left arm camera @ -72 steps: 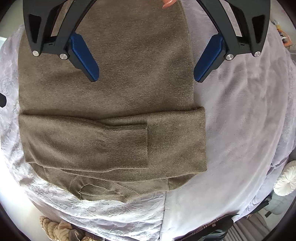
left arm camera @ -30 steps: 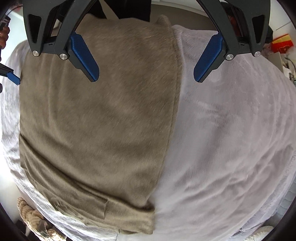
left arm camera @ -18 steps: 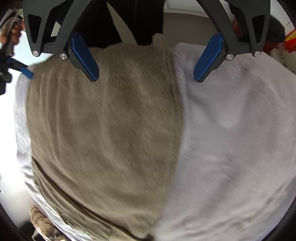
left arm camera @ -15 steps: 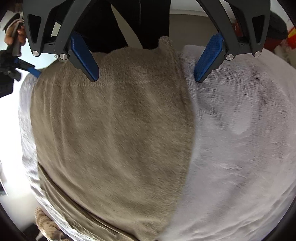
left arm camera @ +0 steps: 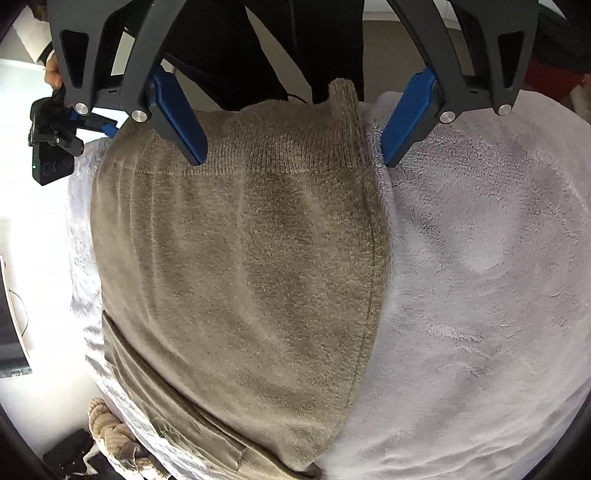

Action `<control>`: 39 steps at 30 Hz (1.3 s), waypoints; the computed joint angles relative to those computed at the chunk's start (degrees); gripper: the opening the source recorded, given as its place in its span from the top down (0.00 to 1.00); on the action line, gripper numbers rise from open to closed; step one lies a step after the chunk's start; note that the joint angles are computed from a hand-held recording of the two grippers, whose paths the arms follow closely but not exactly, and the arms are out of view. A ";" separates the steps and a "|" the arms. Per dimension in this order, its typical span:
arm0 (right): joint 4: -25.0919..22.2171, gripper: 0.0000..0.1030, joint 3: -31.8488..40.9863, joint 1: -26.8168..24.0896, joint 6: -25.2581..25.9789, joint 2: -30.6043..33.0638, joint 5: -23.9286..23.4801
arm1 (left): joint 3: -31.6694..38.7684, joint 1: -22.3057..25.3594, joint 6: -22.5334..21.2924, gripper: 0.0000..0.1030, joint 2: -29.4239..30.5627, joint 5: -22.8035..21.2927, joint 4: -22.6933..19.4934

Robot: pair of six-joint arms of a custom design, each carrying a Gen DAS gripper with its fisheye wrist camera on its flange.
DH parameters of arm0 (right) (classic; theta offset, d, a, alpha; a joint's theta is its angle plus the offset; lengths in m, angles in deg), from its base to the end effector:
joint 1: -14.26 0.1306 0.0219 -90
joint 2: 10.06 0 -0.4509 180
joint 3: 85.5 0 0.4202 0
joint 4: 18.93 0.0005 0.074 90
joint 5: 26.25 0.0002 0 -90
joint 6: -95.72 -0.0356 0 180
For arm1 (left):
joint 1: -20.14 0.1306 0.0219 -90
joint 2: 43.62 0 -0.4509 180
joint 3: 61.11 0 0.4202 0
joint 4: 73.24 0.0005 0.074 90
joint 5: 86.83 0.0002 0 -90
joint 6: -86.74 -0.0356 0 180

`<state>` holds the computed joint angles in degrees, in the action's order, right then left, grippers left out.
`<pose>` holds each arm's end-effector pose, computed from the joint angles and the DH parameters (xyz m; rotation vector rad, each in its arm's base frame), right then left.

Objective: Fold small clothes
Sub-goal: 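Move both open tools down to the sweater hem, then close the left tool on the hem while the right tool grasps it too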

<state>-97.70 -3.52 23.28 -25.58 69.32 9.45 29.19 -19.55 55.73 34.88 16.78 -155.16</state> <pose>0.3719 0.0878 0.5008 -0.3544 -2.6627 -1.4027 0.2868 -0.2496 0.5562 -0.4452 2.9959 -0.6380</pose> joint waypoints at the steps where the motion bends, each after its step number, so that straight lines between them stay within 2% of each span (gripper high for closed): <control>1: 1.59 0.02 -0.57 0.09 -2.05 -0.33 -0.84 | 0.32 -0.08 -0.10 0.09 0.01 -0.20 -0.32; 3: 5.23 0.03 -1.36 0.52 -5.72 -0.60 -2.55 | 1.71 -0.81 -0.72 0.09 0.97 -1.23 -0.61; 5: 6.88 0.03 -1.71 0.33 -6.46 -1.11 -4.29 | 2.49 -1.23 -1.88 0.09 1.31 -1.54 0.54; 7: 6.21 0.03 -1.27 0.53 -5.27 -0.71 -4.32 | 3.68 -1.64 -2.71 0.09 2.90 -1.90 1.00; 9: 4.10 0.03 -1.01 0.51 -3.67 0.33 -3.09 | 4.25 -1.58 -4.06 0.09 4.43 -1.87 -1.07; 11: 3.80 0.04 -1.38 0.51 -4.33 0.66 -2.37 | 4.49 -1.62 -4.89 0.09 5.45 -1.76 -3.31; 14: 1.81 0.17 -1.45 0.11 -3.59 0.69 -0.82 | 5.11 -2.00 -5.67 0.09 5.26 -2.28 -4.75; 18: -0.25 0.50 -1.88 0.13 -2.80 1.04 0.27 | 3.68 -1.79 -3.96 0.09 4.70 -0.91 -5.63; 19: -0.60 0.58 -1.93 0.18 -2.73 1.36 0.02 | 3.37 -1.72 -3.36 0.12 4.50 -1.00 -5.26; 20: -1.75 0.64 -1.56 0.05 -1.56 1.94 0.04 | 3.42 -1.79 -3.09 0.40 4.54 -1.48 -5.09; 21: -2.85 0.82 -0.90 0.49 -0.24 2.36 0.39 | 3.66 -1.58 -3.73 0.70 4.68 -1.10 -5.08; 22: -2.71 0.93 -0.50 0.74 0.28 2.33 0.02 | 3.92 -1.12 -4.30 0.76 4.85 -0.33 -5.20; 23: -1.51 0.93 -0.38 0.75 0.02 2.01 -1.19 | 3.73 -0.73 -4.17 0.86 4.41 0.15 -4.36; 27: 6.86 0.93 0.47 0.02 -6.01 0.75 -8.57 | 4.72 0.90 -3.07 0.86 2.38 2.35 -1.21; 30: 15.59 0.93 1.90 -0.77 -13.02 1.06 -12.73 | 6.57 3.01 -2.26 0.86 1.59 3.30 0.29; 32: 19.49 0.93 3.46 -0.48 -16.26 2.05 -13.55 | 8.57 4.03 -1.83 0.86 2.19 3.18 1.00; 37: 31.90 0.93 8.04 0.09 -25.84 6.13 -15.06 | 17.30 7.18 -3.94 0.86 7.15 2.03 0.29; 39: 34.80 0.93 10.97 0.04 -27.75 8.32 -15.58 | 20.66 8.63 -4.69 0.86 9.66 1.78 0.79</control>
<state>-62.90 7.45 23.32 -53.33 77.64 -6.13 49.84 -10.92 51.04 44.54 18.56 -154.36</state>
